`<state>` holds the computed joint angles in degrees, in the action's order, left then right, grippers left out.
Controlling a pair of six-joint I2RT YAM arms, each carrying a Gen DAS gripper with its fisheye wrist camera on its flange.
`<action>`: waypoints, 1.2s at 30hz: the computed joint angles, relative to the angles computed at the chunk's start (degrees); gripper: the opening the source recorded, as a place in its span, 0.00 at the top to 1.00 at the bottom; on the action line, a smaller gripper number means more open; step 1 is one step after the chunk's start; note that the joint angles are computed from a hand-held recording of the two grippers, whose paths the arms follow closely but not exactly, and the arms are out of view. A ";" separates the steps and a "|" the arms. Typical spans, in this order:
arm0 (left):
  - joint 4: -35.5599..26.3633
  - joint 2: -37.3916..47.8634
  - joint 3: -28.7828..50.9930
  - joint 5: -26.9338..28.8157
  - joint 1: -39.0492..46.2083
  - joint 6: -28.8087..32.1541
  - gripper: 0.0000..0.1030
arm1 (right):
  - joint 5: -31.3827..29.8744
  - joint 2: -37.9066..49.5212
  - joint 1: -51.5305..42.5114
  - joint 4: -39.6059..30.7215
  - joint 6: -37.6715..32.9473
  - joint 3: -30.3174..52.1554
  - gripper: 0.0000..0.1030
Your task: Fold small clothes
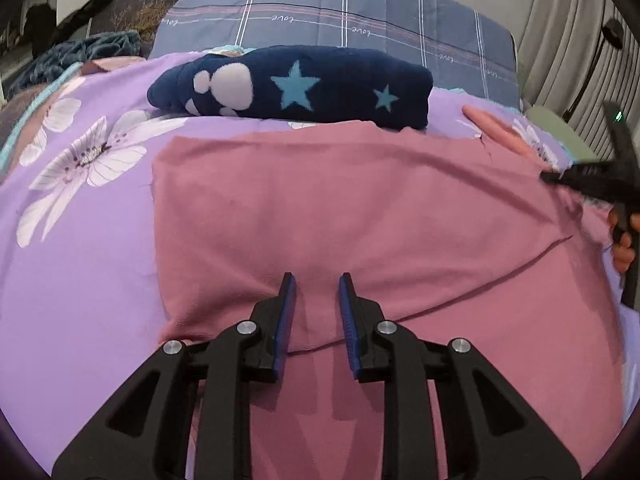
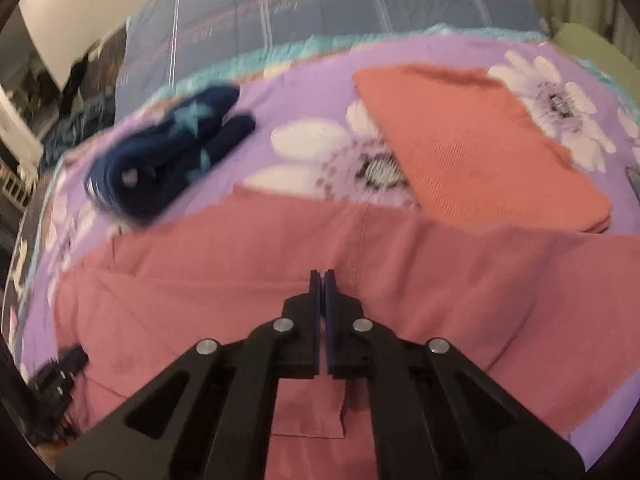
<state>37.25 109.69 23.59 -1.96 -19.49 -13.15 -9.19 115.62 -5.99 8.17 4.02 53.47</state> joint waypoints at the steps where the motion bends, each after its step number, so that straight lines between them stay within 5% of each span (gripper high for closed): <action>1: -0.15 0.27 0.25 -1.02 -0.68 -0.03 0.76 | 2.85 1.10 0.39 0.03 -0.47 0.79 0.99; 3: -0.75 1.30 1.49 -3.03 -2.04 -0.14 0.76 | 8.18 4.19 0.85 0.34 -0.13 2.25 1.00; 5: -0.86 1.50 1.85 -3.04 -1.86 0.05 0.76 | 3.63 1.67 -0.82 4.30 1.94 -1.88 0.97; 8: -0.42 1.44 1.58 -1.48 -0.83 0.08 0.76 | -11.38 -6.46 -3.66 7.78 3.71 -11.22 0.92; 10: -0.41 1.51 1.64 -1.41 -0.80 0.06 0.76 | -10.56 -10.93 -1.51 9.17 -0.82 -17.05 0.92; 13: -0.63 1.57 1.78 -2.23 -1.37 0.05 0.76 | -4.70 -5.58 1.17 5.22 -4.79 -15.36 0.84; 15: -0.64 1.58 1.80 -2.28 -1.45 0.20 0.75 | -11.14 -4.93 -2.86 9.43 -3.51 -18.02 0.84; 18: -0.56 1.58 1.80 -1.75 -1.15 0.19 0.75 | -20.13 -9.07 -10.19 -0.32 -1.56 -17.07 0.75; 22: -1.03 1.76 2.17 -1.59 -1.09 0.31 0.74 | -18.35 -21.80 -22.95 -4.96 -5.68 -20.84 0.74; 25: -1.57 1.67 2.40 -2.75 -1.84 0.27 0.74 | -21.11 -26.14 -40.55 -16.83 -9.96 -12.84 0.79; 28: -1.39 1.67 2.32 -2.95 -1.98 0.29 0.74 | -22.23 -18.08 -52.57 -25.62 -11.77 2.03 0.72; 33: -0.85 1.66 2.04 -1.77 -1.35 0.19 0.73 | -27.21 0.23 -61.15 -30.77 -5.90 20.54 0.67; 36: -0.91 1.69 2.07 -2.33 -1.70 0.27 0.73 | -25.19 7.07 -60.65 -29.91 -1.64 25.43 0.66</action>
